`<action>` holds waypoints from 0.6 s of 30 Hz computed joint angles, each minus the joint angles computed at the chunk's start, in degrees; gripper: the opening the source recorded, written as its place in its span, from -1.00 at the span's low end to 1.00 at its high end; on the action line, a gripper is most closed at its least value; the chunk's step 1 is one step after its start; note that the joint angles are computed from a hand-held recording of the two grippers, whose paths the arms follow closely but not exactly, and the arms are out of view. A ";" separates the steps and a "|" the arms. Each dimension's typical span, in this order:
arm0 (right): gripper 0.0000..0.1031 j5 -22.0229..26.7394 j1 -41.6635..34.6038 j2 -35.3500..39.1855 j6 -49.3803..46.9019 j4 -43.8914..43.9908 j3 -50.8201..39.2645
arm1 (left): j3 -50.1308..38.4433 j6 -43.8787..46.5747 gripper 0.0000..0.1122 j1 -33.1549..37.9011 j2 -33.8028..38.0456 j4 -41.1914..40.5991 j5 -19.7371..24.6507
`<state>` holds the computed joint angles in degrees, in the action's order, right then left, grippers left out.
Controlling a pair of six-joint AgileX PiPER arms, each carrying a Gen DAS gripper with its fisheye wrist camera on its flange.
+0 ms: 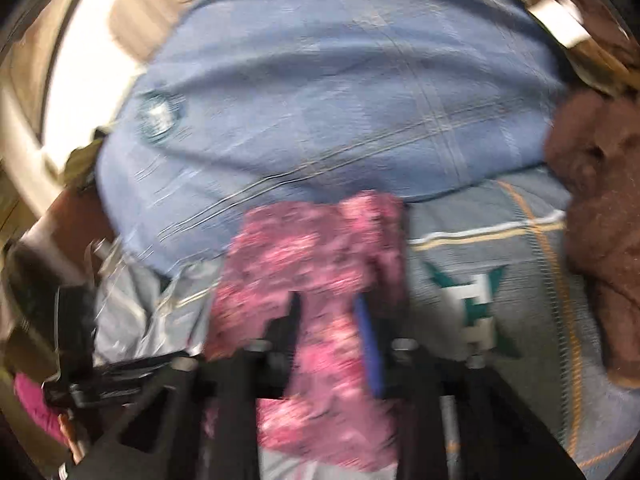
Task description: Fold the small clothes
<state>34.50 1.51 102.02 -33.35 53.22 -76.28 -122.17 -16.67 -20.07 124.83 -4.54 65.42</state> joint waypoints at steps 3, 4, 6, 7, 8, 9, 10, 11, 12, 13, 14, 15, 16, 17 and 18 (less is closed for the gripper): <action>-0.24 -4.57 2.98 0.40 4.24 -7.37 2.71 | -2.02 0.28 0.15 -1.04 2.52 1.65 2.26; -0.25 -4.90 2.79 1.25 7.09 -10.91 3.16 | -1.92 0.29 0.15 -0.97 3.25 1.27 2.66; -0.31 -7.81 3.69 2.72 8.17 -11.10 5.34 | -0.09 -0.19 0.16 -0.66 3.65 0.22 2.31; -0.33 -9.69 3.69 1.25 6.15 -8.79 7.28 | 1.75 -0.33 0.16 -0.41 3.04 -0.35 0.84; -0.33 -9.29 3.57 1.21 6.33 -8.77 7.20 | 3.77 -0.42 0.16 -0.52 1.92 -0.12 -0.90; -0.33 -8.74 3.65 1.80 8.63 -10.56 5.96 | 3.96 -0.35 0.16 -0.75 1.64 0.50 -0.88; -0.26 -7.77 3.48 1.05 9.74 -11.01 5.77 | 3.19 -0.22 0.16 -0.95 1.91 1.02 -0.07; -0.22 -6.94 3.34 0.34 10.37 -11.11 5.82 | 2.99 -0.14 0.16 -0.97 1.87 1.16 0.22; -0.22 -5.78 3.07 -0.79 10.70 -11.03 6.00 | 3.04 -0.09 0.16 -0.87 1.74 1.00 0.20; -0.22 -5.94 3.38 -1.32 9.74 -9.79 6.75 | 3.09 0.00 0.16 -0.69 1.68 0.70 0.23; -0.22 -5.86 3.33 -2.56 9.12 -9.23 7.62 | 3.09 -0.05 0.16 -0.67 1.67 0.52 0.34; -0.22 -5.95 3.33 -3.64 7.89 -8.29 8.63 | 3.20 0.07 0.16 -0.46 1.62 0.08 0.38; -0.20 -6.04 3.59 -4.52 6.46 -7.12 9.75 | 3.32 0.20 0.16 -0.27 1.60 -0.24 0.33; -0.20 -5.80 3.90 -4.90 6.07 -7.59 10.36 | 3.49 0.34 0.16 -0.15 1.57 -0.39 0.17; -0.19 -6.09 4.73 -4.62 7.43 -10.35 10.72 | 3.89 0.57 0.17 -0.08 1.45 -0.50 -0.19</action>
<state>28.42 6.24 97.39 -25.91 42.87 -65.55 -118.28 -16.10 -20.15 126.28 -5.04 65.23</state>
